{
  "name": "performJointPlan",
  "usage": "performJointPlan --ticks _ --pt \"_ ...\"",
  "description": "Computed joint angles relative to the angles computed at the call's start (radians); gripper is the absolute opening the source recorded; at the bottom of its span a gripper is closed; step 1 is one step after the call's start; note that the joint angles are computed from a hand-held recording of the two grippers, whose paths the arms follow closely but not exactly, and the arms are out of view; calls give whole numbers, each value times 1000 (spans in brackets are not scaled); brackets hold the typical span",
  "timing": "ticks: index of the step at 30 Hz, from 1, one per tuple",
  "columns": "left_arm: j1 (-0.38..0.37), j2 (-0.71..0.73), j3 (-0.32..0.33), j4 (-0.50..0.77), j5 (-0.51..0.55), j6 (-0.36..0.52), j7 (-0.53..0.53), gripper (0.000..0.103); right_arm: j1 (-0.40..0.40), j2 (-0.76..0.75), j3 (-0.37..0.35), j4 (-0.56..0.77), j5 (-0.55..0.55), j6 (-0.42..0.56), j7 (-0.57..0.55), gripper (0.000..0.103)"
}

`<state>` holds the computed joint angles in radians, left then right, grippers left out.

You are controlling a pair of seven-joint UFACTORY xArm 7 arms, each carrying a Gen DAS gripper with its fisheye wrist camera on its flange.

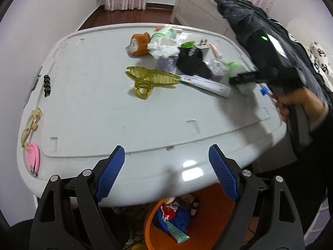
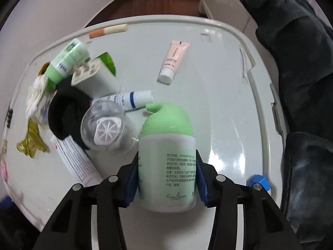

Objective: Collect trash
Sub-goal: 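Grasp the green-capped lotion bottle with the right tool while the left grasps the yellow clip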

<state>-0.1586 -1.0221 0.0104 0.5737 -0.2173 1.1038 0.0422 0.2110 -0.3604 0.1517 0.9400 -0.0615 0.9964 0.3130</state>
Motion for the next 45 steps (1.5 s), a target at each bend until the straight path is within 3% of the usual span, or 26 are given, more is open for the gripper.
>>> performJointPlan --ticks 6,11,15,17,22,25,30,36,41,45 --pt "21 112 -26 9 18 -94 -34 81 3 -197 -36 -136 95 -83 36 46" --pt "37 245 -63 43 82 -236 -53 81 36 -437 -63 -227 206 -97 33 46" --pt "42 394 -79 77 132 -356 -57 80 51 -543 -60 -289 248 -123 45 47" --pt "39 436 -73 73 147 -410 -49 31 57 -576 -65 -322 264 -141 40 47" --pt "33 381 -53 42 144 -420 -51 29 56 -538 -47 -309 258 -145 44 47" --pt "22 279 -35 20 128 -364 -43 29 56 -546 -43 -314 252 -158 39 47" --pt "-6 11 -28 -6 112 -181 -18 29 85 -644 -9 -335 256 -132 69 47" --pt "-49 -295 -28 -7 101 104 -4 29 153 -799 38 -330 286 -5 122 47" --pt "-32 -480 -56 -47 68 250 -17 29 200 -885 108 -308 302 104 162 47" --pt "-43 -546 -64 -97 37 372 -36 29 258 -915 152 -315 337 212 181 47"
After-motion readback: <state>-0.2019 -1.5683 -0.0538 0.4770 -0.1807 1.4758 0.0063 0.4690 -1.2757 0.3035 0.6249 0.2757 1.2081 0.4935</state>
